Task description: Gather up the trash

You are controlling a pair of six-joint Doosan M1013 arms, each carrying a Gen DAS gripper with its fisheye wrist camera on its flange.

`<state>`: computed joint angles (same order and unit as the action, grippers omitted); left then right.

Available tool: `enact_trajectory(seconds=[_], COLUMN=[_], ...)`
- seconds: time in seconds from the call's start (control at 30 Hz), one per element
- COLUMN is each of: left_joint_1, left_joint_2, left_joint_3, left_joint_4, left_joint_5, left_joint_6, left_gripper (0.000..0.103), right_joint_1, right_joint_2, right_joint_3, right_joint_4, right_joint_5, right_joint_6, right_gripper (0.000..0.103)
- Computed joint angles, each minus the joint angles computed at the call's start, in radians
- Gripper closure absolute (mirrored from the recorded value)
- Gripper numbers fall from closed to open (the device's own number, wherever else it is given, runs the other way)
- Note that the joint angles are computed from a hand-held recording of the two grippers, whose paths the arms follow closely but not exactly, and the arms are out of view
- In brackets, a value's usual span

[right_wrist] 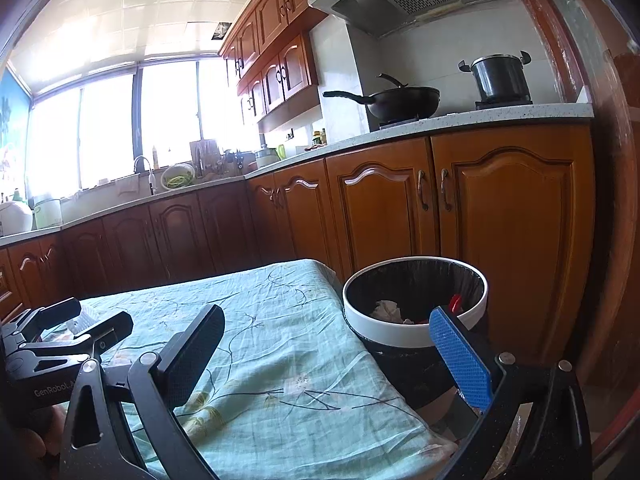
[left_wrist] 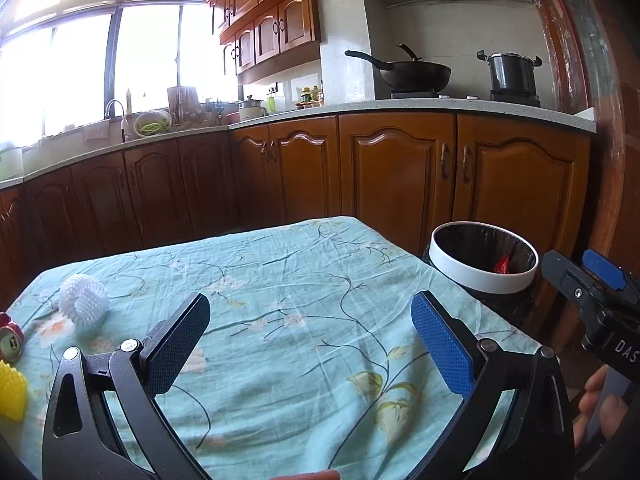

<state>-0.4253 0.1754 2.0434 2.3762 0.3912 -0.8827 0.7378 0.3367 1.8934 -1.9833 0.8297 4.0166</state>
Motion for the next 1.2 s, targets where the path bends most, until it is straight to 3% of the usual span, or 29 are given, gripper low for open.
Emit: enact_trajectory(seconds=[0.9, 1.2], left_joint_1=[0.017, 0.012], left_joint_2=[-0.008, -0.008], left_joint_3=[0.003, 0.004], left_joint_4=[0.081, 0.057], left_joint_5=[-0.029, -0.02], left_joint_6=[-0.089, -0.077], left_gripper=[0.0, 0.0], right_joint_1=[0.01, 0.009], right_joint_2=[0.0, -0.003], right_joint_3=[-0.004, -0.001], right_joint_4=[0.0, -0.006], right_joint_5=[0.018, 0.013], right_joint_6=[-0.018, -0.008], right_gripper=[0.0, 0.0])
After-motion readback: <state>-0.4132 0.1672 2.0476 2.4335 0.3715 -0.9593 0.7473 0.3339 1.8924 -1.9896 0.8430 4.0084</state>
